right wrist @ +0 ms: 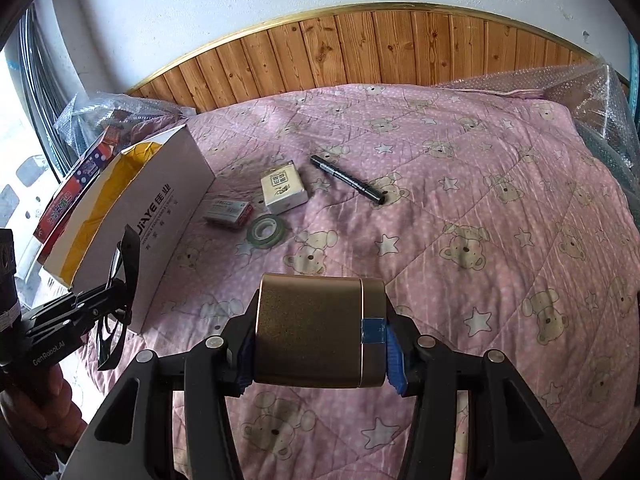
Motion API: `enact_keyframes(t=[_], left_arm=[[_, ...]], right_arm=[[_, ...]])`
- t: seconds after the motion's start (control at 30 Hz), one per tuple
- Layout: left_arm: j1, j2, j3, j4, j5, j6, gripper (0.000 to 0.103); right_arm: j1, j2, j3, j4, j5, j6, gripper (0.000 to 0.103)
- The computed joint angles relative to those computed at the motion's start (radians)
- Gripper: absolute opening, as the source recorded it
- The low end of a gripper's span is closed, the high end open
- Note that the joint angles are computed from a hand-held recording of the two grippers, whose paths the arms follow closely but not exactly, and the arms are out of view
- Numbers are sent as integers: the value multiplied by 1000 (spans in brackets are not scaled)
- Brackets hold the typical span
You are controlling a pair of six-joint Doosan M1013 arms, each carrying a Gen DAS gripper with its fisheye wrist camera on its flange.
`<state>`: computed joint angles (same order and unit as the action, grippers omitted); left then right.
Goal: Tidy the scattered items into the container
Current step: 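Lift the glasses and gold speaker off the quilt with both tools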
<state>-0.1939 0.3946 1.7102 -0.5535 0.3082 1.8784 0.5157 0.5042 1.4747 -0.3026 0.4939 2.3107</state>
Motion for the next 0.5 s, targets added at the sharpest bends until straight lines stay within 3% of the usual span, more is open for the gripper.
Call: enact_keyframes(t=[0.17,0.37,0.5], left_arm=[[7,-30,33,-115,-10,114,19],[13,-66,67,-158,-14,142,19],[19,-90,90,-221,-23,188,19]], right_arm=[[24,-7,7,-8,-27,25,52],[51,-24,35,-10,-92,44,52],[58,-30,53,65,-140,5,52]])
